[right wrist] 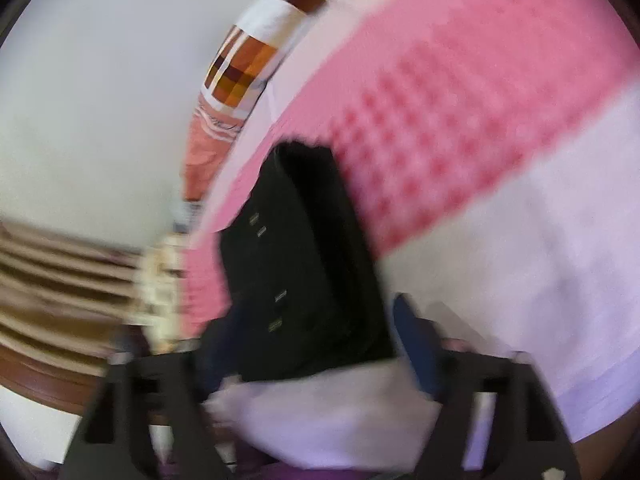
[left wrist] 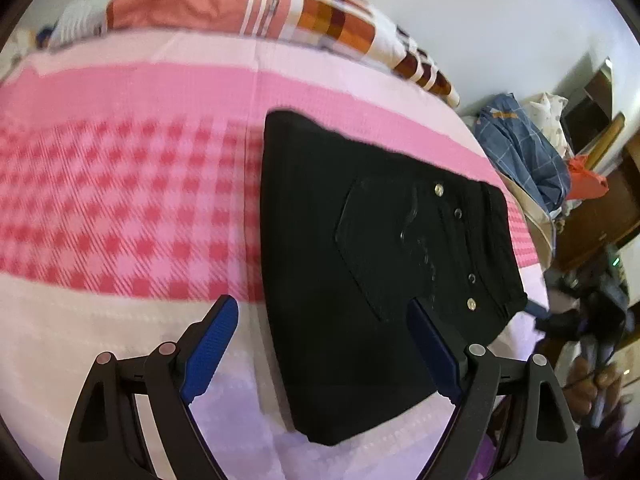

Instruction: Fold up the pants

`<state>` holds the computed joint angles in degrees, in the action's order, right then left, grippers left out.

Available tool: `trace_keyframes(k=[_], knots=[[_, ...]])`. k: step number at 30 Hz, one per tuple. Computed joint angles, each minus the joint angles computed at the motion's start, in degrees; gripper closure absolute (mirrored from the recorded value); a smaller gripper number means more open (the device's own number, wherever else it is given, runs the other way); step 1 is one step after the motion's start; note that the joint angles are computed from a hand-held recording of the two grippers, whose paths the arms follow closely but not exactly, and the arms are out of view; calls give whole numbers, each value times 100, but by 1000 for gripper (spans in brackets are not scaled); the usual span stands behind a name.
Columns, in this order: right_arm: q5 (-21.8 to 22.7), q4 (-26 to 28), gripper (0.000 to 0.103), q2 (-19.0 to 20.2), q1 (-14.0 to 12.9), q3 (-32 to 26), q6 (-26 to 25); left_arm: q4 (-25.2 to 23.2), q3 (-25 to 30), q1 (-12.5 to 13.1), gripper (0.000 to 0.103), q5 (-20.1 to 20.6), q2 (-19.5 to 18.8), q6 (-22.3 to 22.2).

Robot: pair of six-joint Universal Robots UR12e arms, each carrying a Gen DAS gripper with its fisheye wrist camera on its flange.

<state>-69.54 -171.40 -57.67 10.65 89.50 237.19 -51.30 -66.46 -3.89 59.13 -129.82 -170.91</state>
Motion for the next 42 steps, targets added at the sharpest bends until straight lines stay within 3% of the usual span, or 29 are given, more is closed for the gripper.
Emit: trace_keyframes(k=[6,12,17,24,27,28,30,32,35,36,39,40,42], knots=[[-98,1022,25,281,-1,-708,-1110,281,80,-67,17,468,-55,55],[32,1552,25,533,34,-1025,-1412,466,82,-103,17,931,-73,124],[84,1622,24,608,49,-1131,-1642,462,128,-135,17,1250,-109,242],[211,1887,22,729,72,-1392,-2098,112,344,-176,17,1543,-255,296],[384,1874,26,762,34,-1417,-2302,-615,686,-112,17,1143,-433,336],[378,1935,32,761,29,-1431,-2340,-841,805,-68,17,900,-504,284],[344,2111,41,747,20,-1460,-2487,-838,879,-2,16,532,-568,236],[589,2031,50,753,-36,-1417,-2402,-1164,1100,33,16,181,-692,482],[879,1944,58,762,-99,-1373,-2331,-1530,1402,7,16,44,-844,1001],[948,1905,59,759,-113,-1354,-2314,-1689,1524,-3,16,32,-895,1115],[1150,1810,56,764,-164,-1293,-2350,-3010,2193,75,16,-897,-1210,1574],[1190,1816,51,769,-173,-1291,-2338,-3319,2377,71,16,-1012,-1309,1687],[1403,1586,42,789,-214,-1218,-2161,-3487,2589,45,16,-973,-1416,1836]])
